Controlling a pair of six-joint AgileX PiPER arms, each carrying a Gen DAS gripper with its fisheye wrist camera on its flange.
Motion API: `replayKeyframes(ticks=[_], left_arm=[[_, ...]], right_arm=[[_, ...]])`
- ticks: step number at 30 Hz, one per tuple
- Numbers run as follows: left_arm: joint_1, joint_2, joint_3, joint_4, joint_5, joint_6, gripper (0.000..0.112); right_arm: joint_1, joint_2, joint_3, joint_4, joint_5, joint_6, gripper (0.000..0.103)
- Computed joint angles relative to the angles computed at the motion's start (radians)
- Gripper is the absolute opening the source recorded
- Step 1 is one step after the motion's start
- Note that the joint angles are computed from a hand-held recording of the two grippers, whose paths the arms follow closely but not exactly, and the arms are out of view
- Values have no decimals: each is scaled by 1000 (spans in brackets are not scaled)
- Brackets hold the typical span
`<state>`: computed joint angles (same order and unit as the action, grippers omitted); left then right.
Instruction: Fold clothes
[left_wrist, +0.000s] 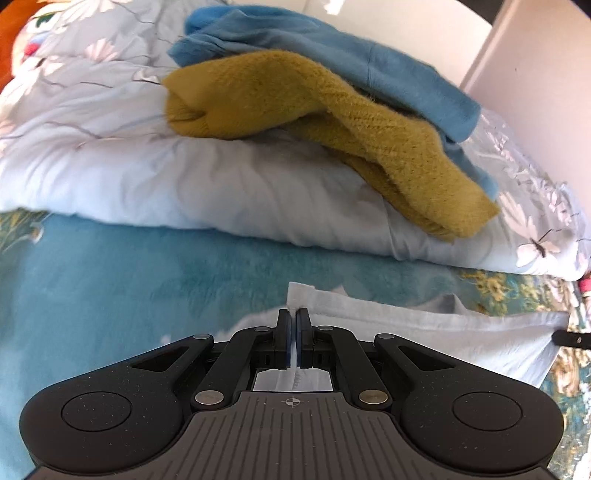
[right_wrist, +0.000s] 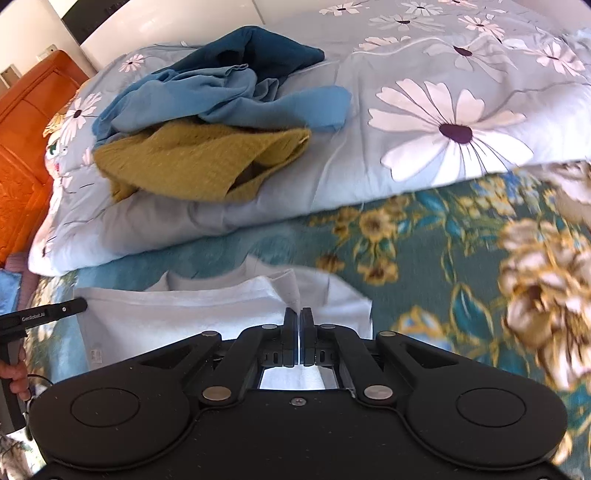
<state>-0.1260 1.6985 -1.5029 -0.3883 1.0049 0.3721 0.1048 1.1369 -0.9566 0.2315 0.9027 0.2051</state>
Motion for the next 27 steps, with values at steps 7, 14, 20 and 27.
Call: replayKeyframes(ticks=[7, 14, 20, 27], left_arm=[[-37, 116, -103, 38, -27, -44, 1], [-37, 176, -135, 103, 54, -195, 4], [44, 18, 52, 82, 52, -257, 56], [210, -188, 331, 7, 183, -293, 65]], right_arm=[[-3, 153, -50, -35, -84, -38, 2], [14, 257, -56, -53, -104, 2, 6], [25, 133, 17, -115, -95, 111, 27], [-71, -192, 255, -7, 108, 261, 37]])
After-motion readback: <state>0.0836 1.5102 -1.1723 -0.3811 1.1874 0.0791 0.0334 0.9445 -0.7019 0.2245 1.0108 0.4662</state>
